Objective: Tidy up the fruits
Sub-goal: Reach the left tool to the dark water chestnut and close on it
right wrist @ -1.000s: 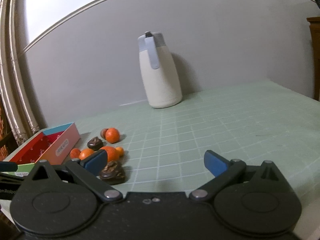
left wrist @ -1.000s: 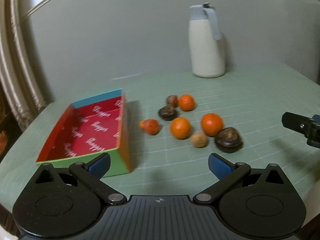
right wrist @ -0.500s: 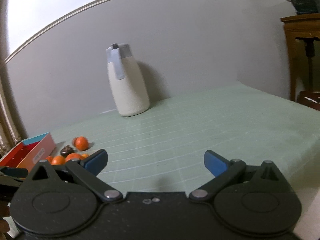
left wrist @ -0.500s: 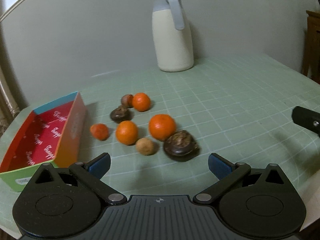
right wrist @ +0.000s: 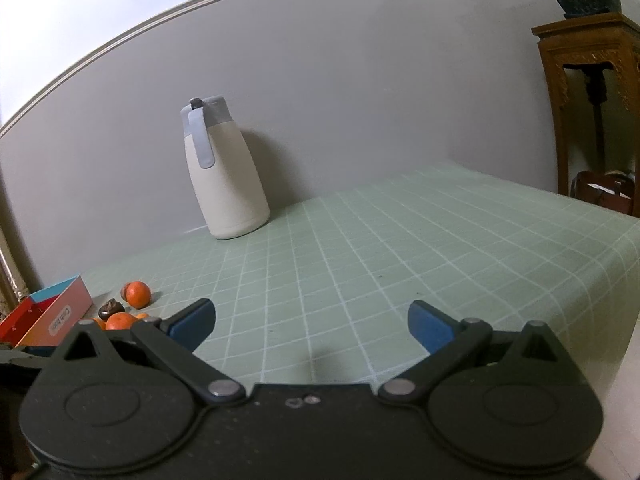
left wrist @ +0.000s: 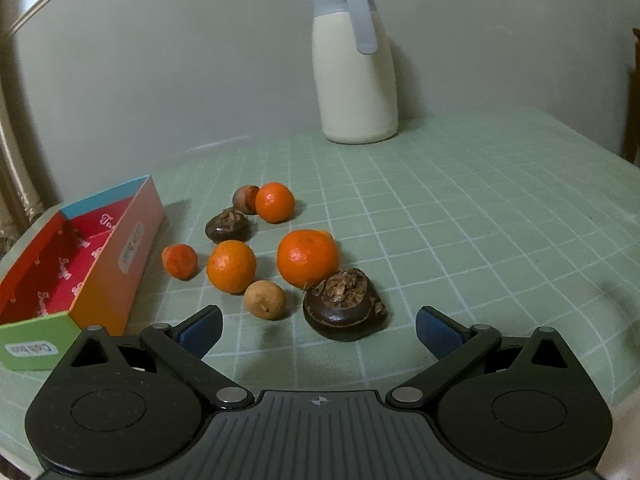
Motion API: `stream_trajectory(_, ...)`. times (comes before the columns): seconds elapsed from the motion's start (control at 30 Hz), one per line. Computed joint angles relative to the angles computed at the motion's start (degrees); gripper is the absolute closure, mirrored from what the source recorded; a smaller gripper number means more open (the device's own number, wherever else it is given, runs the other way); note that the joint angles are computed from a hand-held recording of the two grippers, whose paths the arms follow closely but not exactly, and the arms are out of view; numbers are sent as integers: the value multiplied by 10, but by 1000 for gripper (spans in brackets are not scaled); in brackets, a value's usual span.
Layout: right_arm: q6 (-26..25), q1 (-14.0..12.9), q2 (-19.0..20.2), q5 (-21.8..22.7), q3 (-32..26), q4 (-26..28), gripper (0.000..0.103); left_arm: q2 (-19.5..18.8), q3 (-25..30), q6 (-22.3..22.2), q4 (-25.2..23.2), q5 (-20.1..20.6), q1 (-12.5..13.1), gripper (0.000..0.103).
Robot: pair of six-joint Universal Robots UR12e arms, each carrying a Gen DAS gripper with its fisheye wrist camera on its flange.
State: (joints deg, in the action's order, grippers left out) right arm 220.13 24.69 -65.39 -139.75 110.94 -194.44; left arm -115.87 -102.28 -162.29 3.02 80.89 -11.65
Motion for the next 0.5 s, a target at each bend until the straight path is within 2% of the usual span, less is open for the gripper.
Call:
stream_trajectory(0.3,-19,-2,2,19,-4,-2,0,-15,10,-37,5,10,0,2)
stream_trajectory(0.33,-21,-1,2,20,-5,-1,0,-17,10,-40,5,10,0,14)
stream_trajectory(0.37,-24,-1,2,21,-6,0,0,-18,11,-41,1,4,1,20)
stream_trajectory(0.5,-29,-2,2,27,-6,4,0,-22,15,-48,6,2,-1,20)
